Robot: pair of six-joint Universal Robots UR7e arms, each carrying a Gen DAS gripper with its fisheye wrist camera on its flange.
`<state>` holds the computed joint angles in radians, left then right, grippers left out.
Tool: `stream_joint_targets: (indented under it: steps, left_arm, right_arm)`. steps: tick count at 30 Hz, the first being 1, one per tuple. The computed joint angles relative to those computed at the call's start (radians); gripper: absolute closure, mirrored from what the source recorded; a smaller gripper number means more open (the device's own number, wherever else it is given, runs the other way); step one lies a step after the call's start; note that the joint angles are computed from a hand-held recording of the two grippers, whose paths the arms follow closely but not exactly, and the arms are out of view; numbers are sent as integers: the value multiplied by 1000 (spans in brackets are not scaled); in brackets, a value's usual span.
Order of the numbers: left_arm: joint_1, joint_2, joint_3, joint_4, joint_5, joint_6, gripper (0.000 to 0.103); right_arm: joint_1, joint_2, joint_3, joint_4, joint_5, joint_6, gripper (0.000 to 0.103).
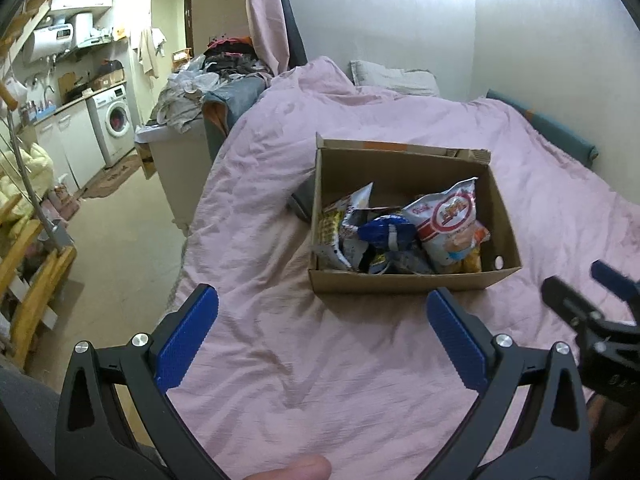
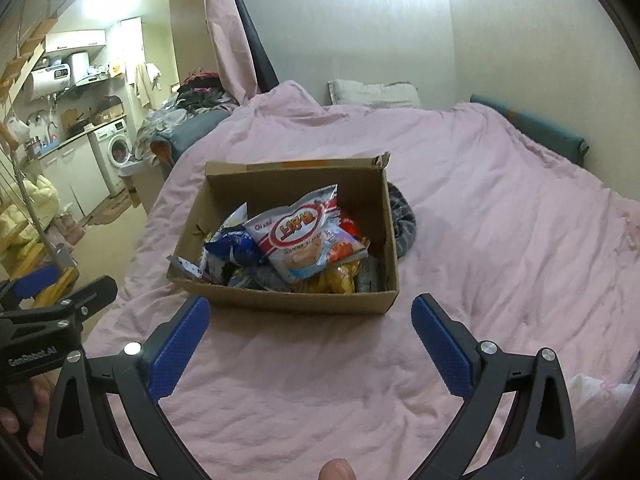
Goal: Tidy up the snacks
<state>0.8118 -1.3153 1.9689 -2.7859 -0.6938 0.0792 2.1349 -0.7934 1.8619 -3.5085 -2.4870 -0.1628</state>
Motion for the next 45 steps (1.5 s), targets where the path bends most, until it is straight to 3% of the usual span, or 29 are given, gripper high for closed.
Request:
stream_joint_targets:
  steps: [20, 45]
  left_arm:
    - [7, 7, -13, 63, -12, -47, 0]
    - [15, 2, -16, 78, -15, -74, 0]
  right_arm:
    - [-8, -3, -4, 46, -6, 48, 0]
    - [-9, -5, -5, 43, -6, 47, 0]
